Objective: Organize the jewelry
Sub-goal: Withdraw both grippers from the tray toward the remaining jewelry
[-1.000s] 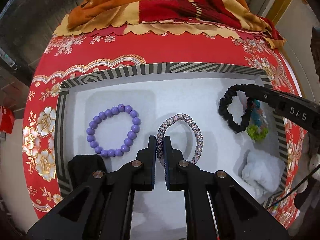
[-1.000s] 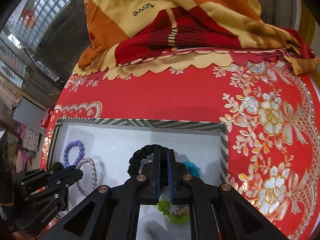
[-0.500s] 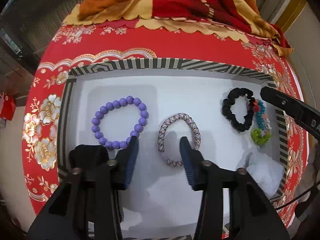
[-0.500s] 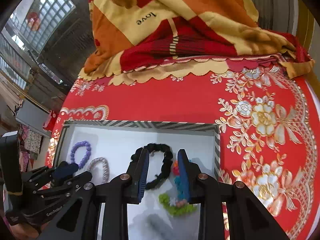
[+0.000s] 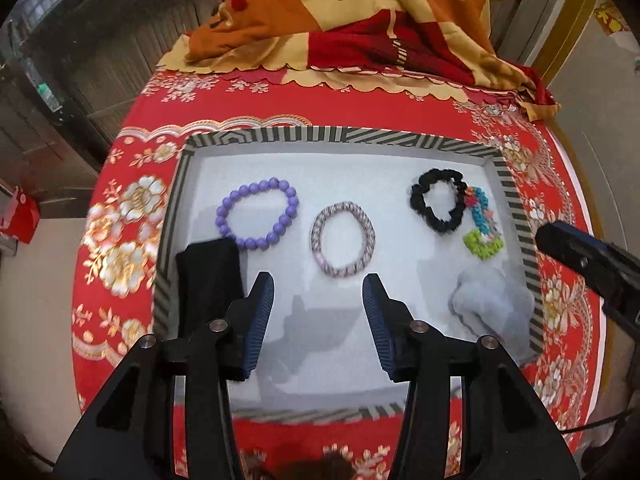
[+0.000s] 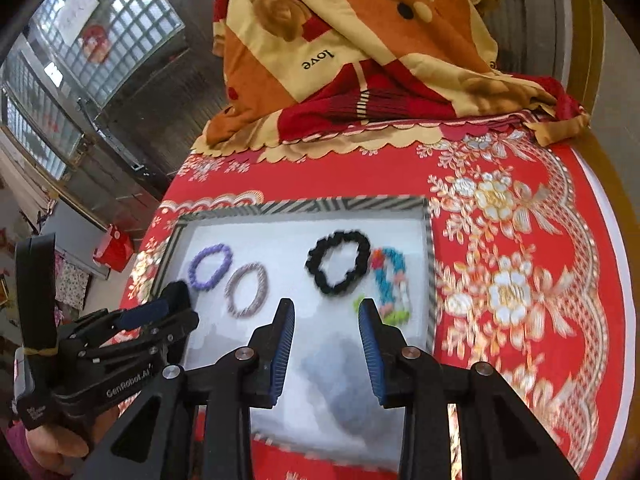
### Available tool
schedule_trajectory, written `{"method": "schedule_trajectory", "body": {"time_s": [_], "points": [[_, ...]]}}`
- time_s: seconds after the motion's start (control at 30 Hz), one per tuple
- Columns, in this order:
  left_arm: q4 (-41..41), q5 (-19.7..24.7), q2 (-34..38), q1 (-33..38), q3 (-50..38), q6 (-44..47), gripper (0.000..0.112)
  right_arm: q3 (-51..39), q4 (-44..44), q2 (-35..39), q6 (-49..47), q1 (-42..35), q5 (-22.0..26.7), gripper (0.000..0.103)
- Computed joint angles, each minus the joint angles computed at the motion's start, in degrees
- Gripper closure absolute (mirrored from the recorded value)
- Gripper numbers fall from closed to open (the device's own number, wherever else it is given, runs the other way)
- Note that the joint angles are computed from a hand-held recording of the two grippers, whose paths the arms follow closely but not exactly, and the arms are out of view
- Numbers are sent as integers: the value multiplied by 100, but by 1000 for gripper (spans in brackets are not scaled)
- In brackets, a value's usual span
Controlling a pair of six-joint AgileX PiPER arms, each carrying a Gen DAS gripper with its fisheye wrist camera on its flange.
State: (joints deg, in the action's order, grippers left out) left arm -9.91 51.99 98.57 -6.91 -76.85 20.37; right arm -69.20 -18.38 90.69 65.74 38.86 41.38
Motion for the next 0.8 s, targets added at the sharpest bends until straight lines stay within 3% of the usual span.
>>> {"method": "schedule_trajectory", "body": {"time_s": [0.4,0.8], "points": [[-68,-142,-1257,261,1383,392,67,535,-986,-604,1994,1527,635,69],[-105,-87,-2256,536,2344,636,67,819,-1479,-740,3289,2604,989,69]]}}
